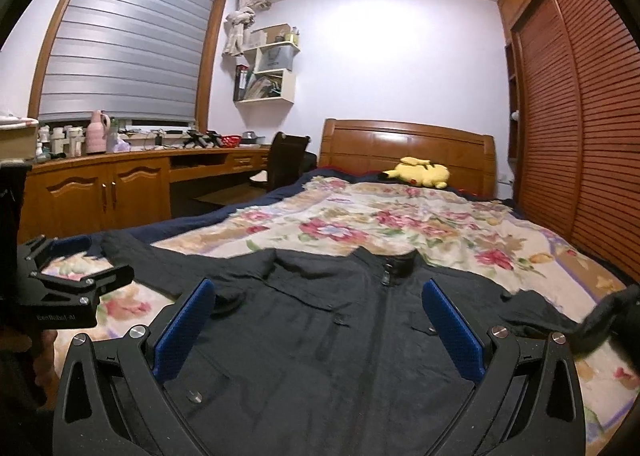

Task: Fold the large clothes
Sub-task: 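Move the left tool to the jacket sleeve cuff and grasp it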

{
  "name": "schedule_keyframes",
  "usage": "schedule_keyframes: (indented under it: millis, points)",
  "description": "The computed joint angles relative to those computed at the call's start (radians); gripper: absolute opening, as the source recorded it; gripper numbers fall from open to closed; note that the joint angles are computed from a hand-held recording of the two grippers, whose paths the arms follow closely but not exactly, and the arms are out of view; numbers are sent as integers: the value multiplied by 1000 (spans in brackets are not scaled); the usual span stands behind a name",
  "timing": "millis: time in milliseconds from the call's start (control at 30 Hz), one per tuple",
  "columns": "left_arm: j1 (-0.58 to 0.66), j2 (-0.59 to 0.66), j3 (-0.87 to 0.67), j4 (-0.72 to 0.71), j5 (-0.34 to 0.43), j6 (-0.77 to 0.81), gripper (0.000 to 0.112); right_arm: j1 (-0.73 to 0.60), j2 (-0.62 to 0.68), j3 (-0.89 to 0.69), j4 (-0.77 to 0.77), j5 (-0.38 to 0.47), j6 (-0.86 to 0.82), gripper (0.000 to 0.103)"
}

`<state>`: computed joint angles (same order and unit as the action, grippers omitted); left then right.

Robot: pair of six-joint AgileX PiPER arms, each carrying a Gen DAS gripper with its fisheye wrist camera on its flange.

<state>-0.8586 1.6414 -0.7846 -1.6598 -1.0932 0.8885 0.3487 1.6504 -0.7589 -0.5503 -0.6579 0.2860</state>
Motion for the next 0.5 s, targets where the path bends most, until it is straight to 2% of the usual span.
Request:
schedule_keyframes:
  millis: [233, 333, 500]
  points:
    - [119, -97, 120, -11, 49, 64, 103, 31, 104, -116, -23, 26, -4, 103]
    - [202, -143, 177, 15, 110, 74, 103, 39, 158, -172, -45, 49, 9, 103]
    - [376, -193, 226, 41, 228, 128, 103, -3, 261, -264, -206, 67, 121, 103]
